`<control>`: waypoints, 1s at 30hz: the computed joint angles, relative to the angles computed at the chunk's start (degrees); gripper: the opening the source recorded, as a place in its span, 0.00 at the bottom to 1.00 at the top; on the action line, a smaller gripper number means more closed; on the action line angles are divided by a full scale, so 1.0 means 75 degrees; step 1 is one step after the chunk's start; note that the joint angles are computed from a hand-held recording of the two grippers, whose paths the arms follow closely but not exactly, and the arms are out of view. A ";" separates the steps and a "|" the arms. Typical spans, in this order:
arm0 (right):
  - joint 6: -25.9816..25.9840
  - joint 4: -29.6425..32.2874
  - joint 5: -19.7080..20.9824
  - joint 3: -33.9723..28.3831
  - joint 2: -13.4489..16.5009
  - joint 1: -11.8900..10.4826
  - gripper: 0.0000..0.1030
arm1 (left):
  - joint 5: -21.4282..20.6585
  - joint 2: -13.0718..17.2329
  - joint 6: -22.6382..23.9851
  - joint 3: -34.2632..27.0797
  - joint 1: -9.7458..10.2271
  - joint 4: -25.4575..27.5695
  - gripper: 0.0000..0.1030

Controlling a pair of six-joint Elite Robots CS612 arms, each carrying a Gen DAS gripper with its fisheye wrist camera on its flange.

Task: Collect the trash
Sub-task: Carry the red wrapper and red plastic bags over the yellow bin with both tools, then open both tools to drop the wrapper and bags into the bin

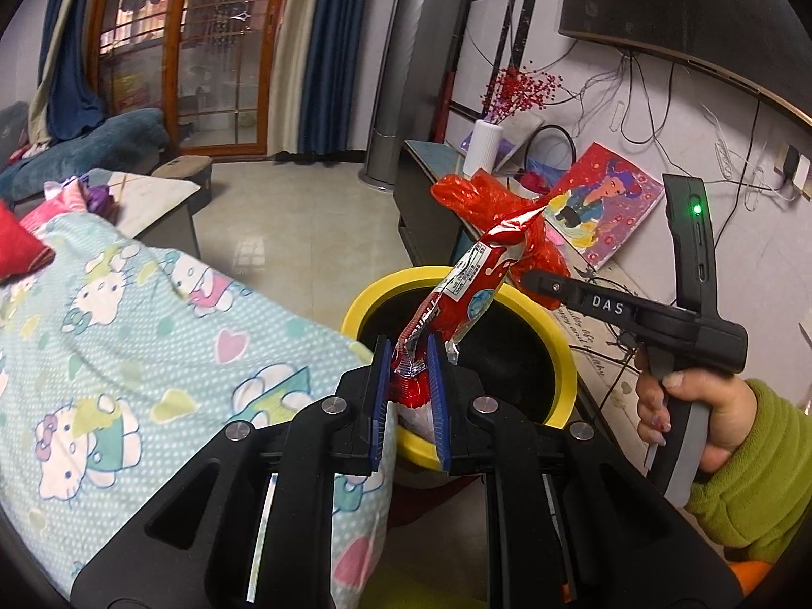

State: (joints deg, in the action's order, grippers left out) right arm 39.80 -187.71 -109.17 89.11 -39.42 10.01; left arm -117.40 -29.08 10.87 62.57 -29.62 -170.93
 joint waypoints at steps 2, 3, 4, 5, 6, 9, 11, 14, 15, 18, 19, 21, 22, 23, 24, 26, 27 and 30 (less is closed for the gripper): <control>0.0050 -0.0031 -0.0061 0.0088 -0.0023 -0.0014 0.23 | -0.0036 0.0028 0.0025 -0.0065 -0.0029 0.0084 0.09; 0.0080 -0.0037 -0.0114 0.0125 -0.0029 -0.0013 0.23 | -0.0042 0.0046 0.0037 -0.0105 -0.0043 0.0126 0.09; 0.0103 -0.0033 -0.0151 0.0153 -0.0039 -0.0012 0.23 | -0.0047 0.0065 0.0047 -0.0141 -0.0060 0.0146 0.09; 0.0122 -0.0053 -0.0169 0.0197 -0.0045 -0.0016 0.23 | -0.0051 0.0080 0.0078 -0.0169 -0.0079 0.0175 0.09; 0.0170 -0.0038 -0.0211 0.0237 -0.0054 -0.0021 0.23 | -0.0043 0.0095 0.0095 -0.0203 -0.0098 0.0205 0.09; 0.0283 -0.0008 -0.0186 0.0344 -0.0073 -0.0062 0.23 | -0.0040 0.0144 0.0144 -0.0297 -0.0150 0.0274 0.09; 0.0352 0.0019 -0.0172 0.0402 -0.0075 -0.0079 0.23 | -0.0055 0.0193 0.0185 -0.0378 -0.0179 0.0334 0.09; 0.0520 0.0098 -0.0119 0.0480 -0.0072 -0.0107 0.24 | -0.0059 0.0237 0.0286 -0.0452 -0.0230 0.0441 0.10; 0.0629 0.0153 -0.0044 0.0507 -0.0070 -0.0129 0.24 | -0.0076 0.0251 0.0315 -0.0477 -0.0243 0.0481 0.10; 0.0809 0.0239 -0.0020 0.0542 -0.0047 -0.0147 0.24 | -0.0055 0.0286 0.0421 -0.0528 -0.0281 0.0563 0.10; 0.0888 0.0301 0.0010 0.0549 -0.0037 -0.0158 0.24 | -0.0050 0.0301 0.0425 -0.0553 -0.0291 0.0611 0.10; 0.0996 0.0353 0.0057 0.0555 -0.0018 -0.0173 0.24 | -0.0040 0.0343 0.0441 -0.0631 -0.0310 0.0724 0.10; 0.1023 0.0362 0.0068 0.0554 -0.0009 -0.0177 0.24 | -0.0026 0.0357 0.0453 -0.0654 -0.0316 0.0754 0.10; 0.1035 0.0380 0.0095 0.0551 -0.0001 -0.0179 0.24 | -0.0030 0.0379 0.0479 -0.0693 -0.0327 0.0802 0.10; 0.1041 0.0399 0.0118 0.0541 0.0006 -0.0178 0.24 | -0.0026 0.0399 0.0498 -0.0744 -0.0342 0.0845 0.10; 0.1038 0.0482 0.0126 0.0495 0.0030 -0.0166 0.25 | -0.0100 0.0445 0.0531 -0.0823 -0.0352 0.0875 0.10; 0.1013 0.0491 0.0177 0.0470 0.0046 -0.0166 0.25 | -0.0133 0.0472 0.0537 -0.0868 -0.0358 0.0874 0.10; 0.0934 0.0517 0.0236 0.0413 0.0087 -0.0145 0.25 | -0.0165 0.0563 0.0526 -0.1047 -0.0376 0.1005 0.10</control>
State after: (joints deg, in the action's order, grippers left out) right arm 46.80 -183.83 -107.40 92.21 -38.77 8.92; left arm -118.64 -24.86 14.81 54.72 -32.44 -163.39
